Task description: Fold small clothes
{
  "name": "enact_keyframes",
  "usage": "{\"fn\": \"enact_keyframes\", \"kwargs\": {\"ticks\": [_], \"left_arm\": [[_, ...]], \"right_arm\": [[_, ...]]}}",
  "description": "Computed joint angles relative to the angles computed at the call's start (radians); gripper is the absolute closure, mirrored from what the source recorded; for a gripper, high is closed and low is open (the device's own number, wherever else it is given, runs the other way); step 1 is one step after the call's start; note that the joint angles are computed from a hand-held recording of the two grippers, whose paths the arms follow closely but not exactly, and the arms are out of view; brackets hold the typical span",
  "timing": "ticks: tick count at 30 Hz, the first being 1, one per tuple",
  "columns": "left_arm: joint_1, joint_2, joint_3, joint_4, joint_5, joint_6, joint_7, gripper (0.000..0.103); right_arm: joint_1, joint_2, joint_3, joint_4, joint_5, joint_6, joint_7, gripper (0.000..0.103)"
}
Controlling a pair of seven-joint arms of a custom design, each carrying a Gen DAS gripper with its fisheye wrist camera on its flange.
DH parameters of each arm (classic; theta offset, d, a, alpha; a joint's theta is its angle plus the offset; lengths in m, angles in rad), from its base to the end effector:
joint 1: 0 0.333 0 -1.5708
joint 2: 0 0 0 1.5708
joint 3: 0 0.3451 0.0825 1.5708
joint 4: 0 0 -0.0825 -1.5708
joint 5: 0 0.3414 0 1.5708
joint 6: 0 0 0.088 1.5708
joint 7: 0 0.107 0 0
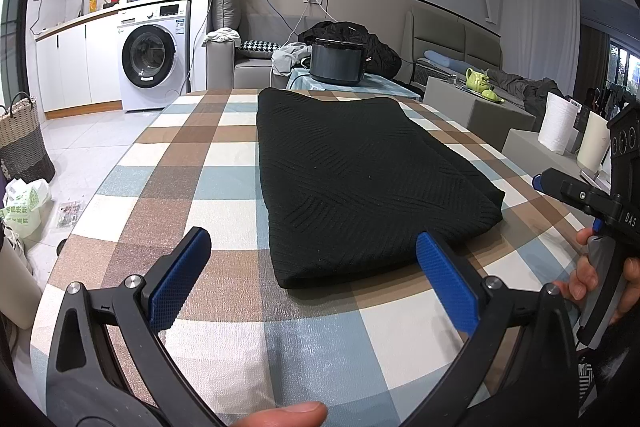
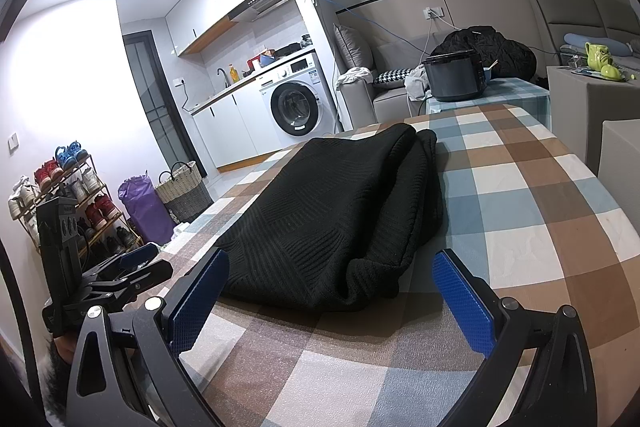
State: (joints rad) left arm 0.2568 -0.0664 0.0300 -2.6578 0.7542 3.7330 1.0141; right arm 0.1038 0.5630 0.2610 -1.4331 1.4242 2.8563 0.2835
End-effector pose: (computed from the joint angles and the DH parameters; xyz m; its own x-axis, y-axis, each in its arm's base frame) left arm 0.4203 0.0294 0.4518 -0.1018 -0.9880 0.1162 -0.5055 -0.0492 -0.8614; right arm 0.7020 0.1596 0.4720 0.4726 -0.8012 -0.3669 -0.5201 0.0825 -0.8501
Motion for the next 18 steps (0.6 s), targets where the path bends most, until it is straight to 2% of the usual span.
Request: {"fn": "enact_keyframes", "kwargs": {"ticks": [18], "left_arm": [[0.001, 0.003, -0.001, -0.003, -0.004, 0.008, 0.006, 0.001]], "right_arm": [[0.000, -0.001, 0.001, -0.001, -0.001, 0.002, 0.002, 0.000]]}}
